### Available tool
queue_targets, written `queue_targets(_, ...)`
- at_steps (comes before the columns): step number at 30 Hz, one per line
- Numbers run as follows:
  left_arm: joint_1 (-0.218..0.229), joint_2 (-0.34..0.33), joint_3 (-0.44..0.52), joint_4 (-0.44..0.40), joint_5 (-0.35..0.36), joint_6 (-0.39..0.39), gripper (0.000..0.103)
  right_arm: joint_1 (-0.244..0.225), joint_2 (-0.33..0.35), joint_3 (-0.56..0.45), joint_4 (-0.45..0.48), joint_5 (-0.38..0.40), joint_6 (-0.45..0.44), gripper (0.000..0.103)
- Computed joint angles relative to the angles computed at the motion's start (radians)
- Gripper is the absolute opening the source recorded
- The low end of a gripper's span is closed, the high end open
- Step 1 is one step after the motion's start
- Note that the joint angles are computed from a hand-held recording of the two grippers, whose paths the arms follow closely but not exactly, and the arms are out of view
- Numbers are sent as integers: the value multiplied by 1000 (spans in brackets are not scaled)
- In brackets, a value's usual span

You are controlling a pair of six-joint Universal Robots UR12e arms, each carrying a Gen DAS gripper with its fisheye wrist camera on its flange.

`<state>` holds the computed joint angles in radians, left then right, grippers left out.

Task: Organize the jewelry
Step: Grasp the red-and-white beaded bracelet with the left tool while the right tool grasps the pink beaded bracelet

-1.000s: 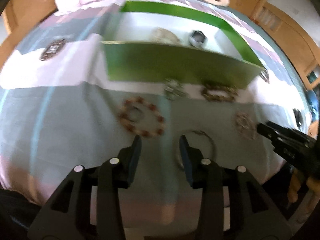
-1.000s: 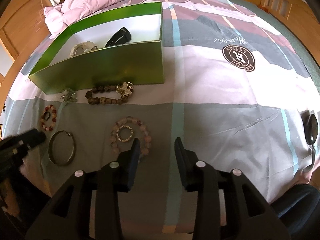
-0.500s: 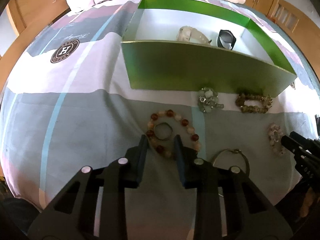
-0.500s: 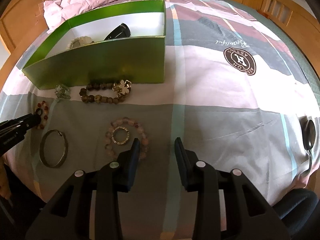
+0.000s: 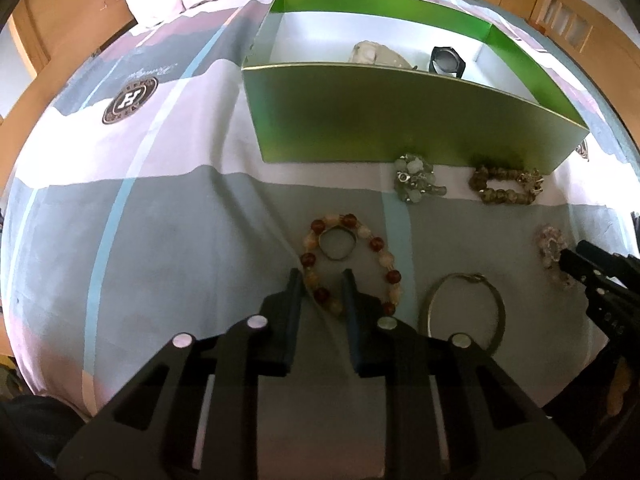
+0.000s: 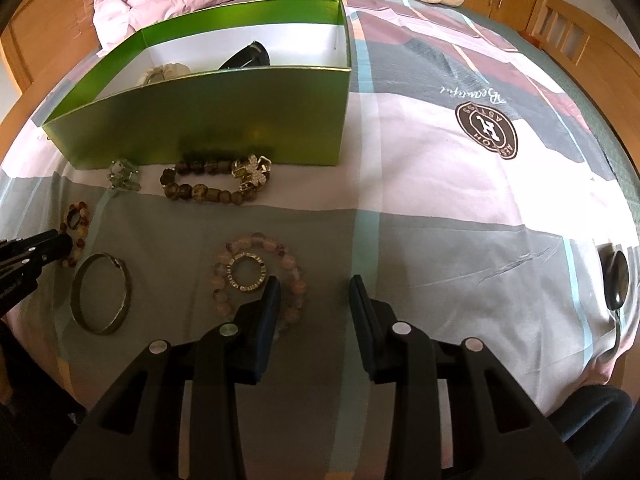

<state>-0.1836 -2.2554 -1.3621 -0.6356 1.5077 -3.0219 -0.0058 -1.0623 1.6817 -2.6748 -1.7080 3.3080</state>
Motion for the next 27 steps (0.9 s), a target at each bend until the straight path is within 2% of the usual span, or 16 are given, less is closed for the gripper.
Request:
queue_targets(1, -3, -1, -1, 6, 13, 2, 12, 1, 0, 2, -6, 0, -9, 33)
queue_targets(2, -4, 0, -2, 9, 16, 0, 10, 3, -1, 4, -11, 9, -18, 23)
queue_targets(4, -1, 2, -2, 7, 10, -13, 8, 7, -1, 4, -17, 11, -39, 10)
queue_targets(6, 1, 5, -2, 7, 7, -20, 8, 10, -2, 5, -22, 8, -44, 8)
queue_targets(8, 2, 16, -12, 26, 4, -25, 8, 6, -8, 11, -33, 30, -40, 8)
queue_targets(19, 4, 83, -63, 166, -36, -18, 8, 9, -64, 28, -142, 29, -35, 8)
queue_targets(27, 3, 113, -79, 234, -60, -4, 8, 18, -88, 27, -205, 27, -47, 8)
